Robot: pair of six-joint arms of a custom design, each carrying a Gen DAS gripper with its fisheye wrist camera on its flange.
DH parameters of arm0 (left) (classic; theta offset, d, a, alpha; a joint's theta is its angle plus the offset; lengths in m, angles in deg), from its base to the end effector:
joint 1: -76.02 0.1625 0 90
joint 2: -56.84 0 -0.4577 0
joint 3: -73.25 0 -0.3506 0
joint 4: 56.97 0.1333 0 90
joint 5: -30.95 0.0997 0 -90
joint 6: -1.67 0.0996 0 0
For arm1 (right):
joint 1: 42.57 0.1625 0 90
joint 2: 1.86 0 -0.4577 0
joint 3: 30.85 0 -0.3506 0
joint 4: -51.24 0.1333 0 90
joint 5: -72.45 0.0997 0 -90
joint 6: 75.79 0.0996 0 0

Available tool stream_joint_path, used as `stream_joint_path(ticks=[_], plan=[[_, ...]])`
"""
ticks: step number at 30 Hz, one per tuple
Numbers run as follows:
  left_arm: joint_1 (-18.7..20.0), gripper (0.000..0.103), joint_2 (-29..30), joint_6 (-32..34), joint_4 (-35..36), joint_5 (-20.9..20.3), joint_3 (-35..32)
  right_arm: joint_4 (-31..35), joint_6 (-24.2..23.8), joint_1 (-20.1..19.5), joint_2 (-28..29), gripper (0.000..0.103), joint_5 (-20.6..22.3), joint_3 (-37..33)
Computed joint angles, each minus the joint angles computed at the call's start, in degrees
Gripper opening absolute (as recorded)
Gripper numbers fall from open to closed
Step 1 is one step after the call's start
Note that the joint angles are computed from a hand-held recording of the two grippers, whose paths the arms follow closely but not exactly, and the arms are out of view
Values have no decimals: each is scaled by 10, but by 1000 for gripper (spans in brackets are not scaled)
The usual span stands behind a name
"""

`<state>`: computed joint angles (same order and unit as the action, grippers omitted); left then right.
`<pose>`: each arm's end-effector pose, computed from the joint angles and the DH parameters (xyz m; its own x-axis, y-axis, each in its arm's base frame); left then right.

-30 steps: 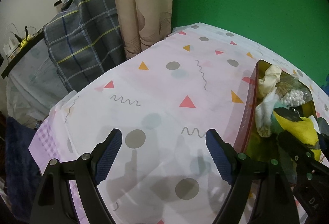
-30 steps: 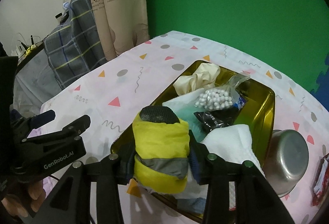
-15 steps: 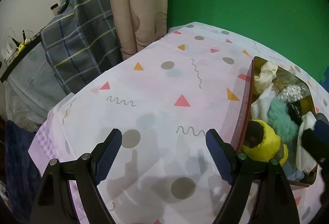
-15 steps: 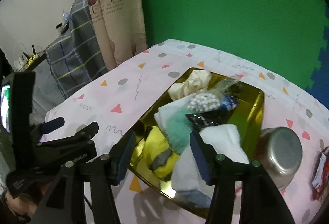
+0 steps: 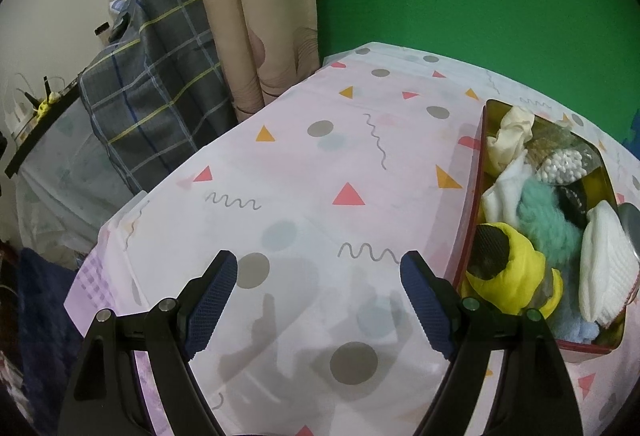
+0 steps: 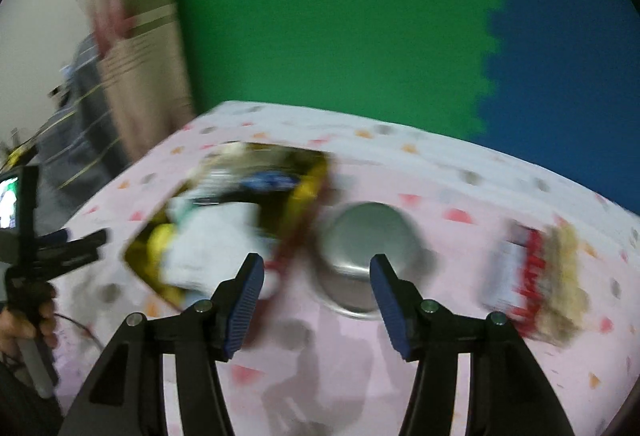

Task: Organize soft objects
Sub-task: 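Grasp the yellow-and-pink folded towel with the right gripper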

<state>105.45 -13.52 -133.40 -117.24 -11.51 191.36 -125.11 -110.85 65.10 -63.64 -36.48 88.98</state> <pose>-0.1993 -0.3499 0.2221 -0.3426 -0.7420 -0.5762 0.0751 0.5898 -0.8041 0.2584 -0.4785 0.2326 -0.6224 -0.5970 0.5061 -0.7633 0.6060 -0.2240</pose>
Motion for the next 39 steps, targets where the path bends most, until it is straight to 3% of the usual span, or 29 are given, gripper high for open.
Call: stream_joint_path(ticks=[7,12,17,24,29,33,35,36,39], plan=[[0,81,20,10,11,3,-11,-53,-19,-71,-22,57,-69,-32],[-1,81,31,24,13,10,-17,-53,-18,-107,-12,57,-89,-71],[-3,82,40,35,15,9,-24,-32,-16,-129,13,57,-90,-107],[-12,82,62,44,34,18,-50,-64,-40,-145,48,57,-116,-132],[-17,82,91,92,29,51,-85,-88,-70,-163,65,57,-134,-146],[-16,83,108,169,-39,85,-101,-82,-76,-178,71,56,-117,-157],[-13,84,122,212,-75,101,-111,-74,-71,-181,68,45,-106,-159],[-11,84,131,240,-101,108,-116,-67,-71,-183,64,32,-94,-158],[-5,84,157,326,-189,125,-125,-62,-81,-185,56,28,-83,-149]])
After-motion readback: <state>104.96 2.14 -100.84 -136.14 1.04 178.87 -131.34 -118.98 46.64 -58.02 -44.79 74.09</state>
